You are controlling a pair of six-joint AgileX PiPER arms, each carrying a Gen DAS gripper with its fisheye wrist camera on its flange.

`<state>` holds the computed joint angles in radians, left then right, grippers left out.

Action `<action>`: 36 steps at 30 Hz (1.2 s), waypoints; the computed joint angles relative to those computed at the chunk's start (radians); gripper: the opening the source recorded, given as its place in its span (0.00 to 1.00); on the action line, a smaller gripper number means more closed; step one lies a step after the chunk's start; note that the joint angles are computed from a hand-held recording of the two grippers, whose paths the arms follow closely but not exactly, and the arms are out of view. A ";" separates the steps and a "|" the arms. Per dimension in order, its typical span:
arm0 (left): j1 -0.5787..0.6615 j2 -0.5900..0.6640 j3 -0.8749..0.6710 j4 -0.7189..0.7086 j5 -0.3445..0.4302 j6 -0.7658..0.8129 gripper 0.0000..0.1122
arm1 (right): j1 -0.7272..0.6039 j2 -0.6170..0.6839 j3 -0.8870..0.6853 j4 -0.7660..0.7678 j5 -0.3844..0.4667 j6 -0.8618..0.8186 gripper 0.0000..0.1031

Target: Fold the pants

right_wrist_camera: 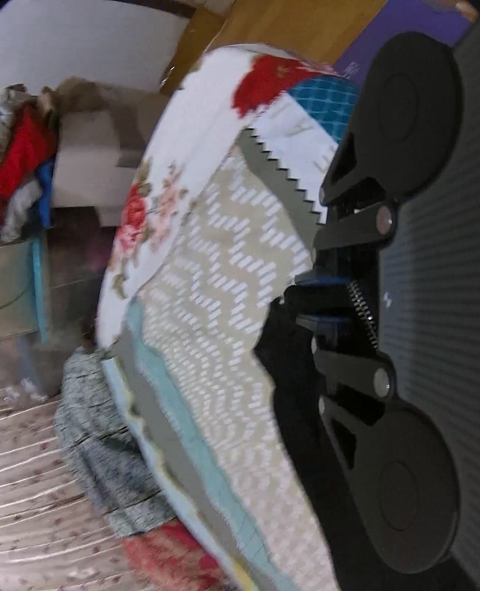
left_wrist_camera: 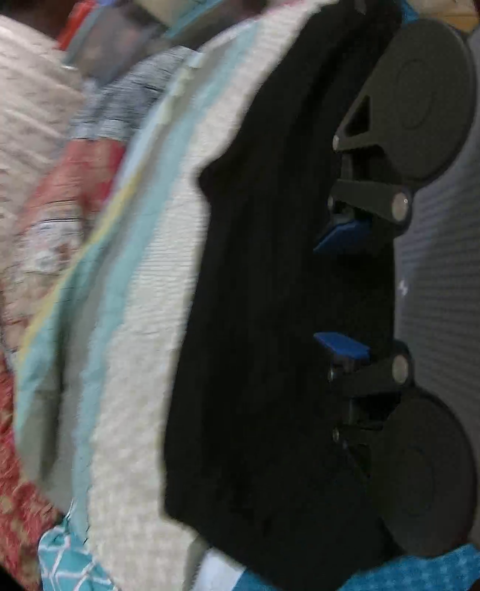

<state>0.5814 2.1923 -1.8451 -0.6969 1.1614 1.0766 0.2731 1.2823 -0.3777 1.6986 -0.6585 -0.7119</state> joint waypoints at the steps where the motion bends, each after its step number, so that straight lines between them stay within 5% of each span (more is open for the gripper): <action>1: -0.009 -0.021 0.047 0.008 -0.042 0.027 0.43 | 0.030 -0.047 0.013 -0.003 -0.045 0.031 0.14; 4: -0.019 -0.046 0.086 0.009 -0.081 0.055 0.43 | 0.003 -0.117 0.002 -0.109 -0.093 0.104 0.13; 6: -0.024 -0.042 0.071 0.012 -0.094 0.020 0.42 | -0.072 -0.052 -0.050 -0.196 -0.064 0.121 0.13; 8: -0.032 -0.028 0.055 0.023 -0.116 -0.013 0.41 | -0.161 0.075 -0.123 -0.220 0.015 0.117 0.14; 10: -0.038 -0.026 0.071 0.028 -0.142 0.004 0.41 | -0.269 0.242 -0.216 -0.157 0.184 0.030 0.25; 12: -0.041 -0.034 0.100 0.021 -0.172 0.055 0.41 | -0.292 0.333 -0.219 -0.200 0.214 0.074 0.36; 14: -0.039 -0.045 0.113 0.018 -0.176 0.077 0.41 | -0.264 0.276 -0.153 -0.263 0.157 0.256 0.46; 17: -0.033 -0.031 0.075 0.020 -0.137 0.049 0.41 | -0.163 0.054 0.046 -0.351 0.038 0.550 0.48; 23: -0.026 -0.035 0.061 -0.013 -0.093 -0.003 0.43 | 0.213 -0.189 0.303 -0.199 -0.217 0.808 0.57; 29: -0.013 -0.082 0.101 -0.039 -0.050 0.058 0.44 | 0.275 0.060 0.315 -0.380 -0.233 1.229 0.61; 33: 0.003 -0.082 0.082 -0.033 -0.031 0.023 0.44 | 0.265 0.123 0.257 -0.385 -0.237 1.253 0.62; 36: 0.013 -0.066 0.046 -0.016 -0.010 -0.025 0.44 | 0.305 0.123 0.179 -0.235 -0.261 1.111 0.61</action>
<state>0.5941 2.1267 -1.7990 -0.7133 1.1513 1.0514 0.5782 1.4050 -0.1991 1.4634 -0.9194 0.3990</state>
